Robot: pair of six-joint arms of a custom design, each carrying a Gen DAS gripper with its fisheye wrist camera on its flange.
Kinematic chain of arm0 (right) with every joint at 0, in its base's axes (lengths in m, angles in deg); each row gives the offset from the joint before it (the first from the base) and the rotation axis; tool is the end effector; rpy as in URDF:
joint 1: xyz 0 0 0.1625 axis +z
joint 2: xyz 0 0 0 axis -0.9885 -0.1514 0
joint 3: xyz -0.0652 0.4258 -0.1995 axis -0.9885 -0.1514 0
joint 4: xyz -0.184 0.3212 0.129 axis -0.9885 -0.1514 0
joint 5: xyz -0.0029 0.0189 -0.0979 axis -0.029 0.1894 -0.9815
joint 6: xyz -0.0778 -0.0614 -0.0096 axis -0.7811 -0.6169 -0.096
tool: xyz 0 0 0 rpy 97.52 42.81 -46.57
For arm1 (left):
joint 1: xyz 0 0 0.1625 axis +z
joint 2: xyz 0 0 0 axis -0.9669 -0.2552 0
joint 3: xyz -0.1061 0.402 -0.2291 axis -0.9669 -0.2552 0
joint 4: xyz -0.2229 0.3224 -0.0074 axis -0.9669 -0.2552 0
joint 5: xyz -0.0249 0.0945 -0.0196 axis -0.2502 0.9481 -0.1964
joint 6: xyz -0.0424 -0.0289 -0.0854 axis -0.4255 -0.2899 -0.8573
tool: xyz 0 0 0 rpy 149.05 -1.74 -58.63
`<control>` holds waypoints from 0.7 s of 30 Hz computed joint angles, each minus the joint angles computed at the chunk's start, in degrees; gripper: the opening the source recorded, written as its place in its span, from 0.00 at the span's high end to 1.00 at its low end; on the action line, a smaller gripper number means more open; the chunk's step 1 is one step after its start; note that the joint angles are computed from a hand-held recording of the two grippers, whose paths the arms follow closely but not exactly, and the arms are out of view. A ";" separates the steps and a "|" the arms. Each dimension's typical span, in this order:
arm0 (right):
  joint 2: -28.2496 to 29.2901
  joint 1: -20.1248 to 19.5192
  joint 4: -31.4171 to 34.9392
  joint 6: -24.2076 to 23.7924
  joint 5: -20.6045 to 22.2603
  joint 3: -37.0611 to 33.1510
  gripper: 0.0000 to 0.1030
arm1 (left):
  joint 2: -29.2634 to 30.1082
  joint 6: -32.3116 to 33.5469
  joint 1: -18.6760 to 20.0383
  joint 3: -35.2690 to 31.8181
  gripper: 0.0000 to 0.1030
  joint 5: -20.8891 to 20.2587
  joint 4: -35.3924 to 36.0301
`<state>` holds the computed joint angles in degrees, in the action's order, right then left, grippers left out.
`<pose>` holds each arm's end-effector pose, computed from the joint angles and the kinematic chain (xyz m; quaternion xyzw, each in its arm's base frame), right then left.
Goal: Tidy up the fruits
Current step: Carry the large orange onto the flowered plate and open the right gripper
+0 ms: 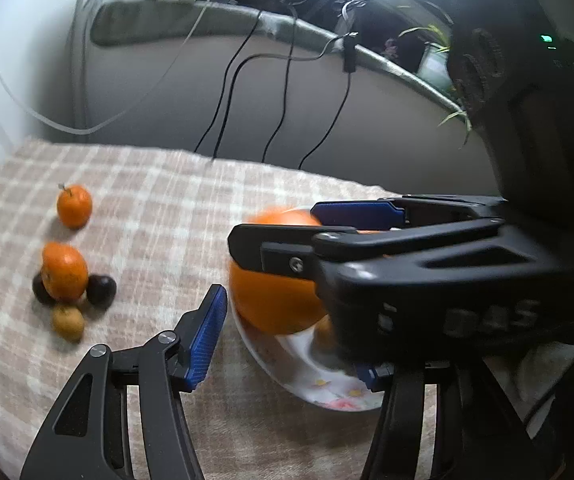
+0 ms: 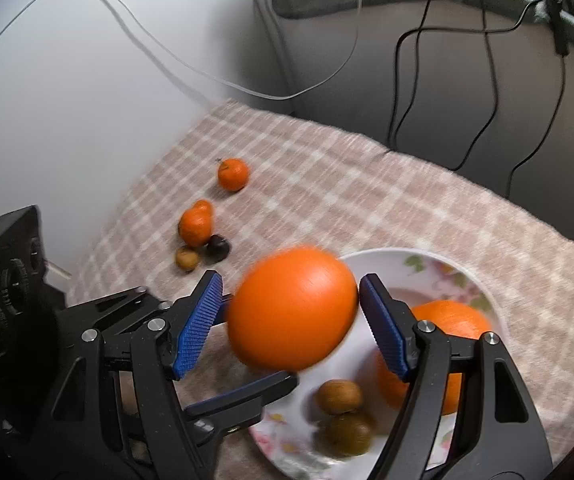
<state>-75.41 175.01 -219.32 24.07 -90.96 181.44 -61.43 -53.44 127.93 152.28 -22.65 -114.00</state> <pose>0.1117 -0.4545 0.1474 0.0267 -0.9236 0.2714 0.2693 -0.1911 -0.4892 -0.0269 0.4519 0.8844 -0.1108 0.0370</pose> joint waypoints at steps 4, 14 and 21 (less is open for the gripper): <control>-0.84 0.26 -1.43 -0.51 -0.14 0.37 0.28 | -0.60 0.43 -0.58 0.29 0.47 -0.05 -0.80; -1.50 0.84 -3.22 -0.78 -1.50 0.74 0.28 | -1.85 1.23 -0.83 1.82 0.47 -0.07 -2.00; -1.29 1.10 -3.10 -0.57 -1.95 0.66 0.28 | -2.24 2.07 -0.85 2.61 0.47 0.67 -3.31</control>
